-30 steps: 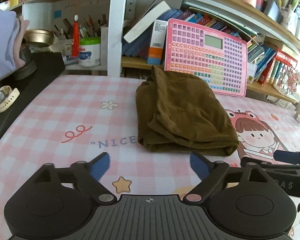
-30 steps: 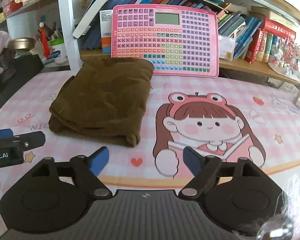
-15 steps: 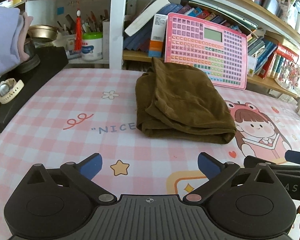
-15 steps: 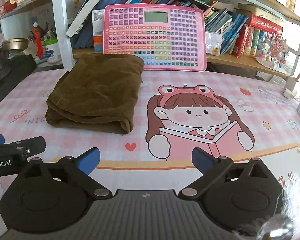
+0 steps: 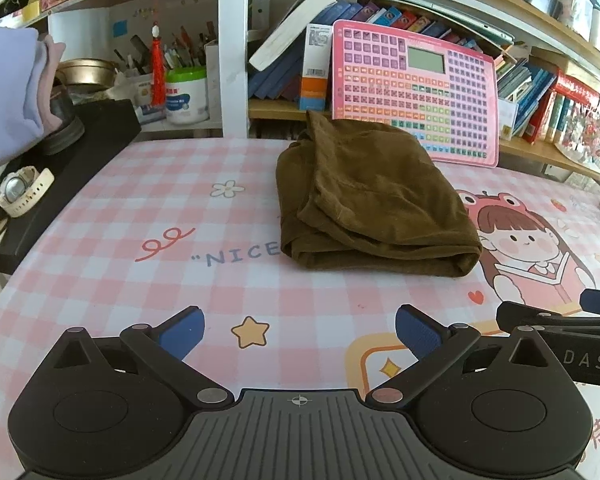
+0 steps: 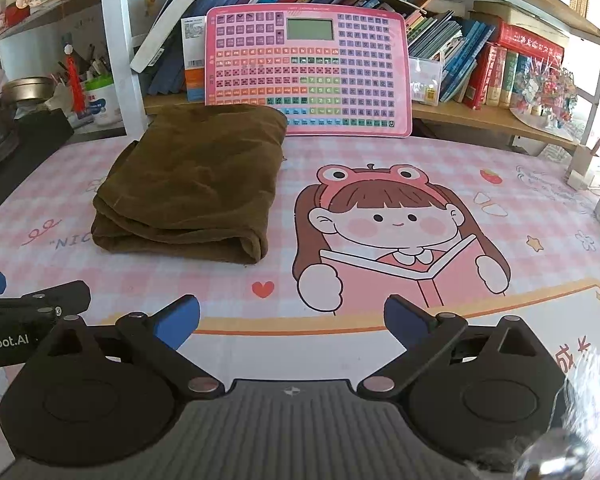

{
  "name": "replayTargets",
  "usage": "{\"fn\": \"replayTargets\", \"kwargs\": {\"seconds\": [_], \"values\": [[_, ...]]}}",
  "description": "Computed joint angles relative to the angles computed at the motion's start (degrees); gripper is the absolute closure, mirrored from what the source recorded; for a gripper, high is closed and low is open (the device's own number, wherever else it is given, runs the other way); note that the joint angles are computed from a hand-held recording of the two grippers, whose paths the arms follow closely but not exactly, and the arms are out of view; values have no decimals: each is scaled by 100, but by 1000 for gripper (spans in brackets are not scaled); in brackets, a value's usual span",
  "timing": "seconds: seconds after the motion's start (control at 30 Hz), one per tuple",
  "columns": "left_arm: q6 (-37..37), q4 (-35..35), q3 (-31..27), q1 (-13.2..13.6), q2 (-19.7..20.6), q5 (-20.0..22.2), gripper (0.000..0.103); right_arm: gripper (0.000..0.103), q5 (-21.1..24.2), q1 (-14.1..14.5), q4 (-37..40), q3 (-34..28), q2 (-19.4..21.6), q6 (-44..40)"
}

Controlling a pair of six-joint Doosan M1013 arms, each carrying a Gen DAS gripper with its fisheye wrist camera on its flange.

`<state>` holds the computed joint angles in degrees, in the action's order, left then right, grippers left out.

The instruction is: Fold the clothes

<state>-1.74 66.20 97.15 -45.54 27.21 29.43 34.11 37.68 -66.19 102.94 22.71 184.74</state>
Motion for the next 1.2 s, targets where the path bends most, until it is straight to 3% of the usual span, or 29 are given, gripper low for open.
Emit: {"fn": "replayTargets", "kwargs": {"seconds": [1.2], "values": [[334,-205,-14,24,19,-53,0,3,26,0,220,-52,40,-163]]}}
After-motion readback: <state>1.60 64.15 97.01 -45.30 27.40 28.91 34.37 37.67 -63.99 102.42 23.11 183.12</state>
